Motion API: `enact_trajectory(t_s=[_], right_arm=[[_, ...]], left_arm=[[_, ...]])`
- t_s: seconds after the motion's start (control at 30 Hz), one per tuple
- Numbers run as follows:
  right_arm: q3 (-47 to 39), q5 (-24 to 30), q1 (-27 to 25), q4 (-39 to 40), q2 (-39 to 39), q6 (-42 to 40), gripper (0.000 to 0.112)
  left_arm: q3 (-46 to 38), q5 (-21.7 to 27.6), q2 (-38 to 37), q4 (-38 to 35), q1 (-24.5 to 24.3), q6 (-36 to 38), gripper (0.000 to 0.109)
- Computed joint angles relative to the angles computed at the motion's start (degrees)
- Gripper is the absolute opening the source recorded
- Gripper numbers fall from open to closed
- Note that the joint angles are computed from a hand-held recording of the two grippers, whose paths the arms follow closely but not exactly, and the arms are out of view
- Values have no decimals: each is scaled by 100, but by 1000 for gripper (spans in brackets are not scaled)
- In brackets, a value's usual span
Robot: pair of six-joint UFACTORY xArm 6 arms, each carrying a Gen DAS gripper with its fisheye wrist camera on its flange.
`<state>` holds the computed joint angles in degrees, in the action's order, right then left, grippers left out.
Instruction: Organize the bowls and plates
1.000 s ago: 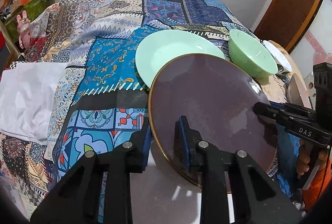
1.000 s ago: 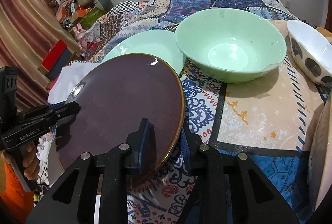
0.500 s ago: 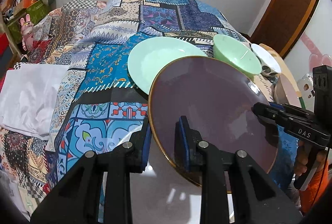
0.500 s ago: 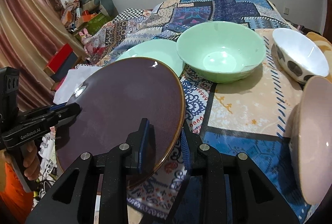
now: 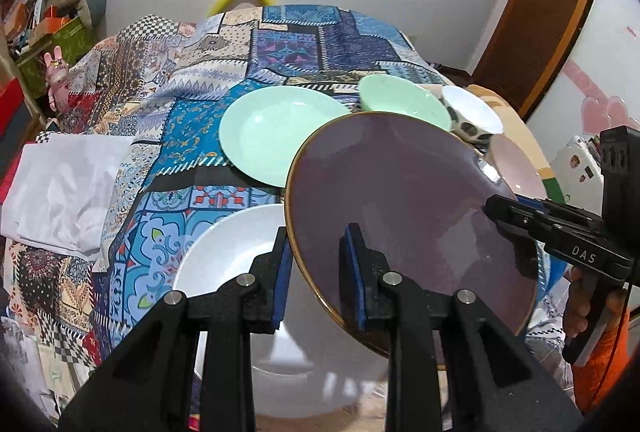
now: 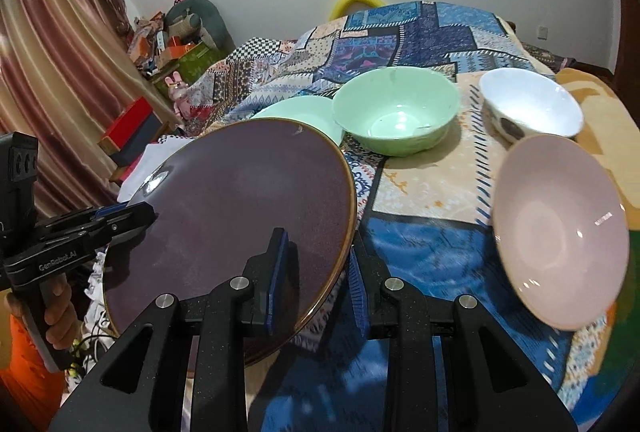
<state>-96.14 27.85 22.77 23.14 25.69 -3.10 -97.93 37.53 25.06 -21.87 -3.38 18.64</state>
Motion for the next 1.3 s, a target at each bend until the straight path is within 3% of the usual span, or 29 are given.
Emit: enact_trajectory(t_s=[0.33, 0.7, 1.3], right_arm=[[1152, -431, -96, 379, -804, -330, 26], [1963, -635, -188, 772, -1299, -613, 26], [2322, -493, -400, 873, -1272, -416, 26]], left_arm=[[810, -137, -636, 87, -332, -282, 26], [1226, -180, -787, 193, -603, -647, 26], [648, 232, -27, 297, -837, -834, 26]])
